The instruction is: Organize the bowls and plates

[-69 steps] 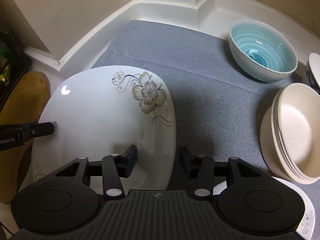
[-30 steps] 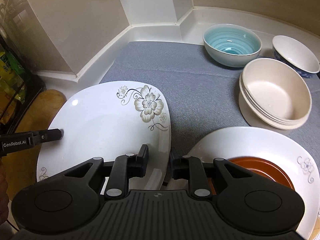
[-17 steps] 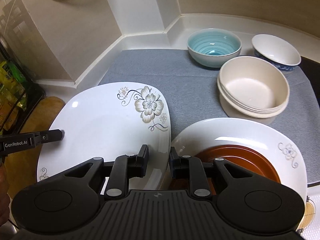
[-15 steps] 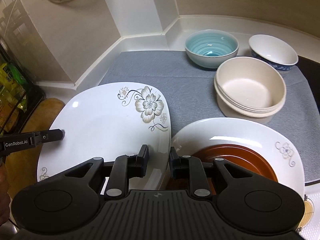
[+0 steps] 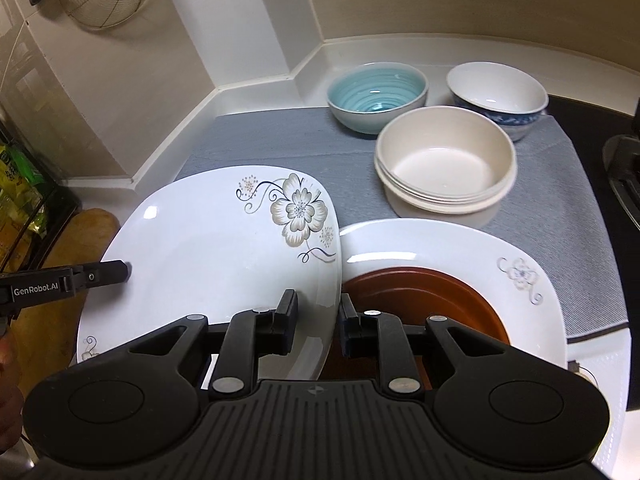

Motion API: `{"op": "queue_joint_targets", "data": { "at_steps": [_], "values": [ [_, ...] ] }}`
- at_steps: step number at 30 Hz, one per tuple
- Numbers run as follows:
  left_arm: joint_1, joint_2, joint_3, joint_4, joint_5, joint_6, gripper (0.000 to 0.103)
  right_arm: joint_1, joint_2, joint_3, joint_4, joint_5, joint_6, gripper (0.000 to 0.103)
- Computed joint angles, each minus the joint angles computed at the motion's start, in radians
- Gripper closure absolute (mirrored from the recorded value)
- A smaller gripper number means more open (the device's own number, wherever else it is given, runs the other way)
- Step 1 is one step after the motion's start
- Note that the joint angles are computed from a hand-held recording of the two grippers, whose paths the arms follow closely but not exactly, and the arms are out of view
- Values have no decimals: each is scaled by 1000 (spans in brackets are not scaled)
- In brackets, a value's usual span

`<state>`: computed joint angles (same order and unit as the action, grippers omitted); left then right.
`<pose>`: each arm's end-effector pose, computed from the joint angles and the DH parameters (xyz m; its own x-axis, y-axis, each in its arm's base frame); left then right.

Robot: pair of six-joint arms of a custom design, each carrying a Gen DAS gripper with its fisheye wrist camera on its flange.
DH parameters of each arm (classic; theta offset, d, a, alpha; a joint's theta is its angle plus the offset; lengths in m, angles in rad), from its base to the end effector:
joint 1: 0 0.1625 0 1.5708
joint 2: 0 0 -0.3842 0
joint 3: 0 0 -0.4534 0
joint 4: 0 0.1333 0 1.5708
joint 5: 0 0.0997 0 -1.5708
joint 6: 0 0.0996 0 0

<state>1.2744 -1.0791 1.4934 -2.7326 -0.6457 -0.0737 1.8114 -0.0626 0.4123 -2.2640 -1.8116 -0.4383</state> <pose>-0.0039 -0.7415 0.3425 -0.7479 -0.3942 -0.5341 0.1596 0.6742 -0.7211 0.3294 -0.8828 -0.0263 -0.7761 -0.5270 0.3463 -0.6116 0.7629 -0.2096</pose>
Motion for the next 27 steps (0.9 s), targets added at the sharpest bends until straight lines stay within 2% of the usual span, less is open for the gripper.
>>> {"op": "queue_joint_targets", "data": {
  "at_steps": [7, 16, 27],
  "values": [
    [-9, 12, 2, -1, -7, 6, 85, -1, -27, 53, -33, -9, 20, 80],
    [-19, 28, 0, 14, -17, 2, 85, 0, -4, 9, -16, -20, 44, 80],
    [-30, 64, -20, 24, -41, 14, 85, -3, -16, 32, -43, -38, 72, 80]
  ]
}}
